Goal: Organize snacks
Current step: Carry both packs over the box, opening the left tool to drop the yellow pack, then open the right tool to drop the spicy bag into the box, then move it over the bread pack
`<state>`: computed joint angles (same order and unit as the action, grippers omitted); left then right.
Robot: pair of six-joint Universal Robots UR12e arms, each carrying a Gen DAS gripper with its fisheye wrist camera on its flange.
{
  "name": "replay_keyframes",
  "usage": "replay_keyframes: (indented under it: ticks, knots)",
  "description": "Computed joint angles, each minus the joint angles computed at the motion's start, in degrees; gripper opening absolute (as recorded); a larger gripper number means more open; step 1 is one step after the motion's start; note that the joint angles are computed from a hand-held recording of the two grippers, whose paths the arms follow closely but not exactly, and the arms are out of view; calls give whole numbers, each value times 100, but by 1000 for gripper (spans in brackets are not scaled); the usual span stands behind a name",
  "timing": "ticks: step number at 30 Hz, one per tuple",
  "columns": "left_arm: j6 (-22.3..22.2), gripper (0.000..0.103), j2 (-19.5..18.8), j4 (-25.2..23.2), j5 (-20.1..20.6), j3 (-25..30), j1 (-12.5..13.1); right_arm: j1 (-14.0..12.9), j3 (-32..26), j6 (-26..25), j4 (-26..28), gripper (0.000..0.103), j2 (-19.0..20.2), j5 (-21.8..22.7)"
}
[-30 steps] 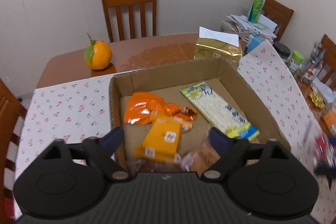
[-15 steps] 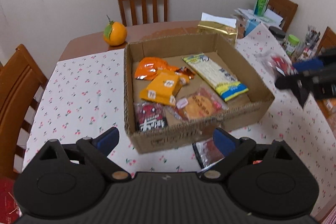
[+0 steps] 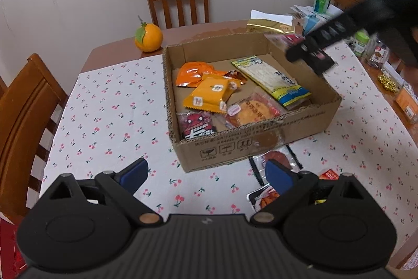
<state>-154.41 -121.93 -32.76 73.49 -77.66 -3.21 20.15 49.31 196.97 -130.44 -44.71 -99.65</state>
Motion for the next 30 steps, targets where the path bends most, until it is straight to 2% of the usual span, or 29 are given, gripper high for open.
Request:
replay_keyframes:
  ticks: [7, 12, 13, 14, 15, 16, 17, 19, 23, 30]
  knots:
    - [-146, 96, -46, -80, -8, 46, 89, -57, -1135, -92, 486, 52, 657, -113]
    - [-286, 96, -96, -121, 57, 92, 134, -92, -2330, -256, 1019, 53, 1330, -160]
    - [-313, 96, -104, -118, 84, 97, 137, -87, -2592, -285, 1162, 57, 1475, -241]
    - [-336, 96, -109, -121, 101, 99, 141, -77, -2783, -287, 1254, 70, 1585, -365]
    - [-344, 96, -113, -146, 101, 107, 146, -74, -2879, -295, 1295, 79, 1644, -422]
    - [-352, 96, -116, -167, 105, 113, 148, -70, -2795, -304, 1195, 91, 1612, -446]
    - [-357, 96, -119, -173, 116, 116, 149, -65, -2614, -307, 1033, 97, 1531, -471]
    - [-327, 96, -123, -187, 146, 121, 145, -59, -2266, -303, 803, 103, 1356, -473]
    - [-259, 96, -133, -218, 187, 143, 125, -25, -1792, -293, 705, 103, 1077, -534]
    - [-249, 96, -72, -218, 150, 67, 115, 92, -455, -117, 128, 103, 330, -683]
